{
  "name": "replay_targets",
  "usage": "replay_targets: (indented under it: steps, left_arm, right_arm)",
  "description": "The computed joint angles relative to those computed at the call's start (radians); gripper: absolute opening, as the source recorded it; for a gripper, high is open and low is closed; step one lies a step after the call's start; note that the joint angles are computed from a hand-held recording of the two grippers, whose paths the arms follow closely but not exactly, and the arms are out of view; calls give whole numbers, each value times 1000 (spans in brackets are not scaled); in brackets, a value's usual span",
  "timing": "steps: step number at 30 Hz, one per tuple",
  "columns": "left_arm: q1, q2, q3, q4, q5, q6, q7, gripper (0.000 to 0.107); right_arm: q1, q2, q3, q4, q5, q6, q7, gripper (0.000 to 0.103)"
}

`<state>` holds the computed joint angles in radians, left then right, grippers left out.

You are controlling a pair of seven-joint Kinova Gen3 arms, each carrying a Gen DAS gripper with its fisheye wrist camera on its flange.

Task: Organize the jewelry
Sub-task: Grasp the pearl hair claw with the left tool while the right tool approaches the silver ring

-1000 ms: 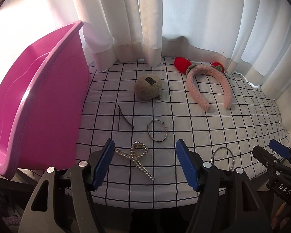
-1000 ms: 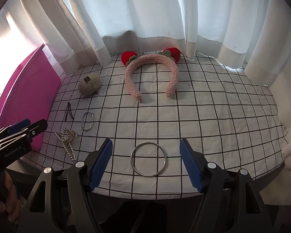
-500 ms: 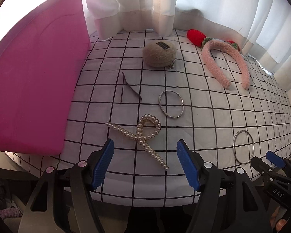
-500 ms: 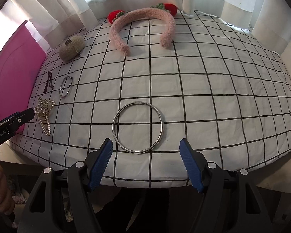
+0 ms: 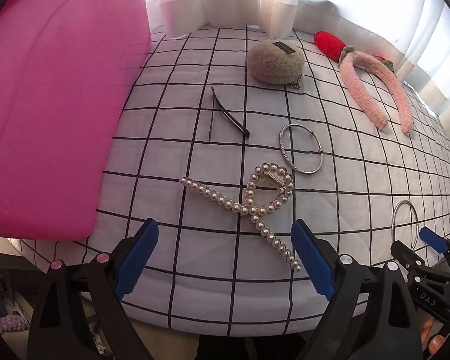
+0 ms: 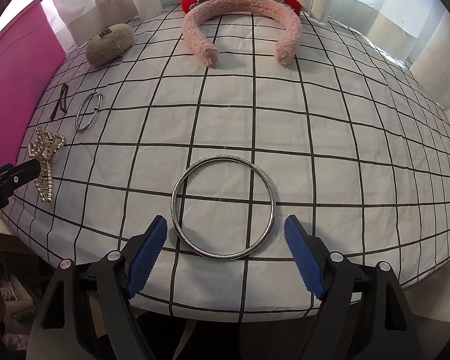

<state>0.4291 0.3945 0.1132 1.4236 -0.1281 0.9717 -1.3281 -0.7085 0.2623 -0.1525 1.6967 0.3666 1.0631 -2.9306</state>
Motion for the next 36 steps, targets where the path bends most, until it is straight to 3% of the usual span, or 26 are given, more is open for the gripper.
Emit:
replay_targets:
  steps: [7, 11, 18, 25, 29, 31, 32, 33, 35, 36]
  left_arm:
    - [41, 52, -14, -18, -49, -3, 25, 89]
    - [37, 56, -18, -4, -42, -33, 45, 96]
    - [36, 50, -24, 26, -40, -92, 76, 98]
    - [25, 45, -12, 37, -35, -95, 54, 96]
    - [26, 38, -6, 28, -26, -77, 40, 85]
    - [28, 32, -4, 29, -23, -75, 34, 77]
    - [28, 30, -2, 28, -21, -75, 30, 71]
    - [28, 28, -1, 27, -19, -74, 28, 67]
    - [29, 25, 1, 25, -17, -75, 21, 49]
    - [31, 25, 1, 21, -18, -71, 19, 48]
  right_arm:
    - [-14, 23, 10, -7, 22, 16, -21, 88]
    - [-15, 9, 9, 21, 37, 1, -35, 94]
    - [-30, 1, 5, 51, 91, -21, -76, 94]
    - [-12, 5, 2, 30, 54, -12, -49, 93]
    - [-21, 0, 2, 41, 65, -19, -66, 91]
    - [-27, -6, 1, 45, 76, -18, -76, 83]
    - [-34, -10, 0, 47, 89, -14, -87, 68]
    - [-35, -11, -2, 42, 92, -5, -83, 68]
    - [-29, -11, -4, 40, 89, -8, -75, 68]
    - [-30, -11, -5, 41, 92, -8, -77, 68]
